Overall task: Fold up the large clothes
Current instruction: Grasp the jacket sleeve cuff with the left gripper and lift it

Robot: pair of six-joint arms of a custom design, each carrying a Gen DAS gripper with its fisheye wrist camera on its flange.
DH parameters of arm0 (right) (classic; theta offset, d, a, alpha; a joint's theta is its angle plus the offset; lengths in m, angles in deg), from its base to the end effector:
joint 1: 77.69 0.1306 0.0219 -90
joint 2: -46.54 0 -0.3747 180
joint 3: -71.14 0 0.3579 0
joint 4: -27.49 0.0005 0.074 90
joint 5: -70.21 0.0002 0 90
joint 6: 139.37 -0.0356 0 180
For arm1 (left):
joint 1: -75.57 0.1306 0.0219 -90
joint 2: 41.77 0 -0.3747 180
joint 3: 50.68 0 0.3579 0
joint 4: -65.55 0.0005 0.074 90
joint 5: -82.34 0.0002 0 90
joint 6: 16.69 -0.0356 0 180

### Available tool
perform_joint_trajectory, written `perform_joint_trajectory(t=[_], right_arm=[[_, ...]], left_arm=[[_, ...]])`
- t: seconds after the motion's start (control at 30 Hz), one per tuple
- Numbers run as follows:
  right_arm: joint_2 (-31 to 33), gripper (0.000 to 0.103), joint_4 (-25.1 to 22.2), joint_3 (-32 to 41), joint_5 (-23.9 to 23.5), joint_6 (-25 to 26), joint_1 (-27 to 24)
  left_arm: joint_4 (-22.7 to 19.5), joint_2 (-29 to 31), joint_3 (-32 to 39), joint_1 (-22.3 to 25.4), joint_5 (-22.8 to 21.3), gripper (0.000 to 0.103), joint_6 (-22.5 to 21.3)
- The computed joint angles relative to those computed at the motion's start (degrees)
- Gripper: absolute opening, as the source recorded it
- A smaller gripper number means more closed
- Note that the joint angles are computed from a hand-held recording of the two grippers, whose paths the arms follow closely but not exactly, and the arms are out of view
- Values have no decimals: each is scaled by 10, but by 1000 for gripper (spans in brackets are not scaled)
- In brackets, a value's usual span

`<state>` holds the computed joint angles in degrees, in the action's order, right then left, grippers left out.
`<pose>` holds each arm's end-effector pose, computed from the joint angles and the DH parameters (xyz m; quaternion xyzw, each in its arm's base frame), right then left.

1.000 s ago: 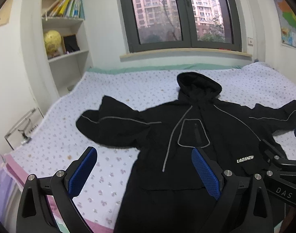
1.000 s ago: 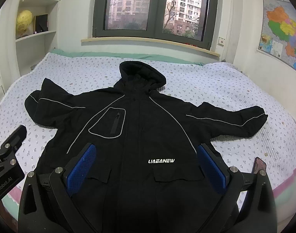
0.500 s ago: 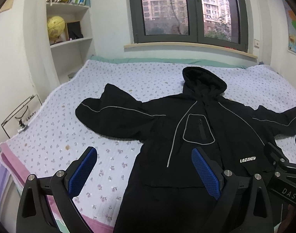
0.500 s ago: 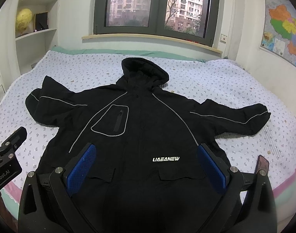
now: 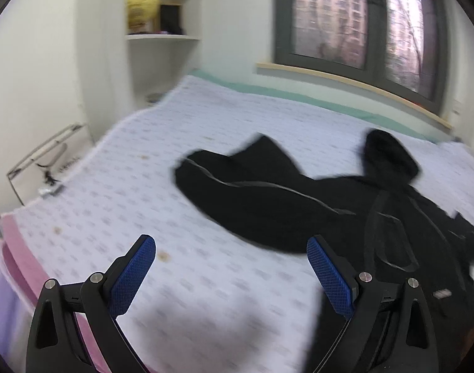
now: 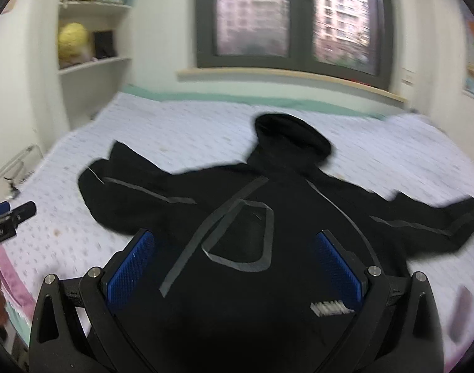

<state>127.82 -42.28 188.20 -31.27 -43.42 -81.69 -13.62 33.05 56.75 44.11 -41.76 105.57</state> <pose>0.3452 -0.0175 0.6492 -0.0619 0.8776 0.0475 0.4731 0.2629 -0.1380 0.6098 -0.1147 0.8874 0.0446 0.4443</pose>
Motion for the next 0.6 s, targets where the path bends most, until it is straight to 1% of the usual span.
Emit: perform_joint_trajectory(t=[0.03, 0.07, 0.1, 0.17, 0.2, 0.23, 0.33, 0.37, 0.43, 0.47, 0.53, 0.57, 0.6], right_arm=[[16, 103, 23, -6, 16, -9, 12], [30, 103, 50, -17, 44, -12, 26], [43, 103, 70, -28, 66, -11, 37], [67, 102, 118, -65, 116, -1, 56], [80, 98, 127, -73, 123, 1, 60], [97, 96, 129, -80, 124, -2, 64], [141, 95, 106, -108, 108, -14, 60], [143, 95, 112, -116, 105, -16, 58], [132, 97, 131, -130, 110, -12, 59], [129, 97, 139, -137, 117, -6, 63], [125, 97, 150, -146, 127, -2, 69], [125, 97, 151, -147, 126, -3, 69], [126, 97, 151, -148, 122, -6, 68]], left_arm=[[22, -7, -9, 40, 31, 98, -23], [45, -11, -18, 80, 72, 98, -44], [68, -9, -21, 126, 126, 98, -63], [104, -1, -32, 197, 204, 98, -76], [122, 8, -36, 228, 246, 98, -82], [132, 24, -35, 254, 279, 98, -84], [147, 84, -19, 298, 327, 98, -84], [156, 114, -11, 311, 337, 98, -83], [172, 152, -2, 326, 350, 98, -80], [187, 178, 2, 336, 357, 98, -71], [199, 215, 8, 352, 369, 97, -52], [206, 230, 8, 358, 383, 96, -39], [220, 240, 3, 364, 409, 95, -26]])
